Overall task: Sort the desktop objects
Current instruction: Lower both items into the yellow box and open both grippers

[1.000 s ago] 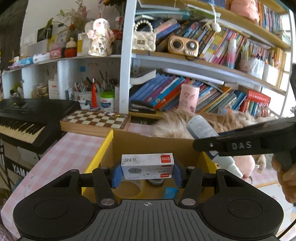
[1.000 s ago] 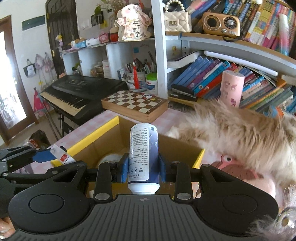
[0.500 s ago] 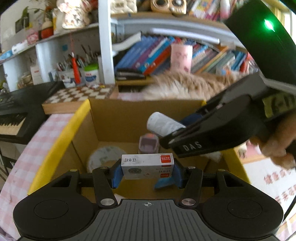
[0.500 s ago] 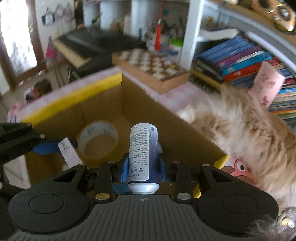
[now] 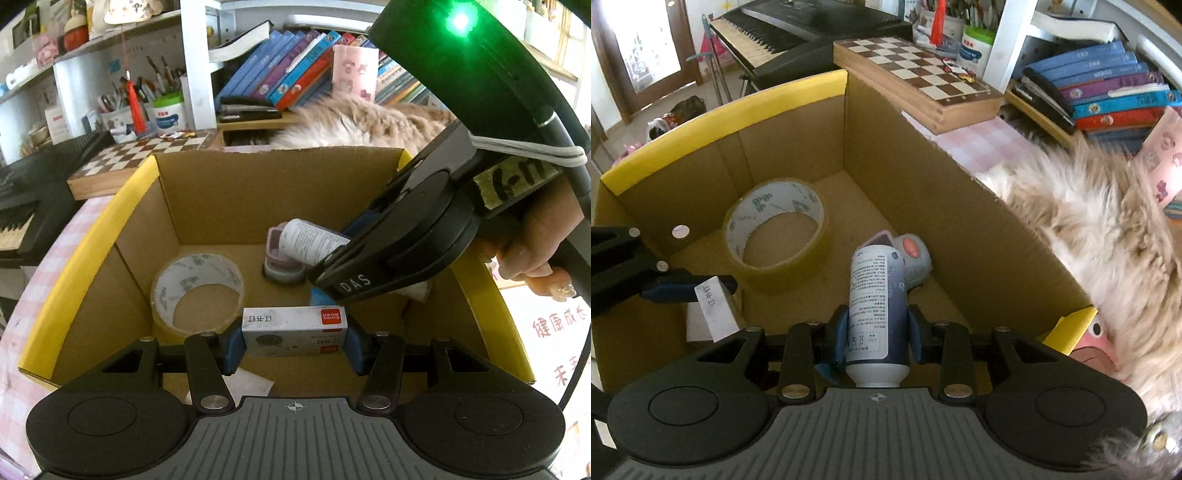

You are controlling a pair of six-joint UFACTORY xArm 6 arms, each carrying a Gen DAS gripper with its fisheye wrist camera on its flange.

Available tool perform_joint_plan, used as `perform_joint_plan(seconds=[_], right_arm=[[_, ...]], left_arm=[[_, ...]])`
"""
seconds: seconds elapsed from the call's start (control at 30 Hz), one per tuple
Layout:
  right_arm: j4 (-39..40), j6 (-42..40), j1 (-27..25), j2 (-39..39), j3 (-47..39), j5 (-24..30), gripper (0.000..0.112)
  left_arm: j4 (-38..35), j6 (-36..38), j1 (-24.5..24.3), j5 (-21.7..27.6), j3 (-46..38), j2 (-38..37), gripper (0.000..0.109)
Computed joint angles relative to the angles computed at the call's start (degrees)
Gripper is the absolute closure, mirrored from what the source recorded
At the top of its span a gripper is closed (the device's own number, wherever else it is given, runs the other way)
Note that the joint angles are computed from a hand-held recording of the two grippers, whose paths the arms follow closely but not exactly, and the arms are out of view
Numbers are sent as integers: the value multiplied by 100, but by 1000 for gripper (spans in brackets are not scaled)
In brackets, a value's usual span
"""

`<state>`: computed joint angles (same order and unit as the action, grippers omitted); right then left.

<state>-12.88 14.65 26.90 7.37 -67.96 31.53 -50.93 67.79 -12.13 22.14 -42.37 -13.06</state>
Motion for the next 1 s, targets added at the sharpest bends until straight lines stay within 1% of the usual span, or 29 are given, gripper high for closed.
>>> perform_joint_plan(seconds=[0.17, 0.3, 0.37, 0.43, 0.53, 0.73, 0.8, 0.83, 0.87, 0.9, 1.0], right_arm=[[-2, -5, 1, 0, 1, 6, 82], [-230, 226, 16, 16, -25, 37, 82], [-345, 395, 19, -39, 40, -71, 82], [-527, 616, 30, -126, 118, -179, 79], [-726, 938, 43, -300, 250, -349, 77], [-1567, 2009, 85, -686, 505, -573, 77], [-1969, 2473, 122, -835, 577, -565, 77], [-2183, 2707, 142, -911, 613, -557, 76], [-2414, 2961, 174, -988, 640, -507, 73], [-2637, 3215, 222, -1062, 650, -390, 68], [-3199, 3942, 371, -1316, 755, -117, 68]], left_arm=[[-31, 27, 14, 26, 1, -9, 56], [-210, 190, 47, 83, 10, -82, 53], [-396, 345, 83, 101, 36, -160, 50], [-561, 490, 102, 40, 86, -253, 47], [-721, 656, 182, 75, 131, -390, 47], [-1101, 1007, 446, 272, 220, -739, 47], [-1203, 1091, 537, 343, 265, -877, 46], [-1273, 1153, 591, 383, 292, -953, 46], [-1342, 1202, 630, 404, 316, -1029, 44], [-1419, 1266, 681, 434, 347, -1111, 42], [-1647, 1488, 888, 609, 432, -1352, 41]])
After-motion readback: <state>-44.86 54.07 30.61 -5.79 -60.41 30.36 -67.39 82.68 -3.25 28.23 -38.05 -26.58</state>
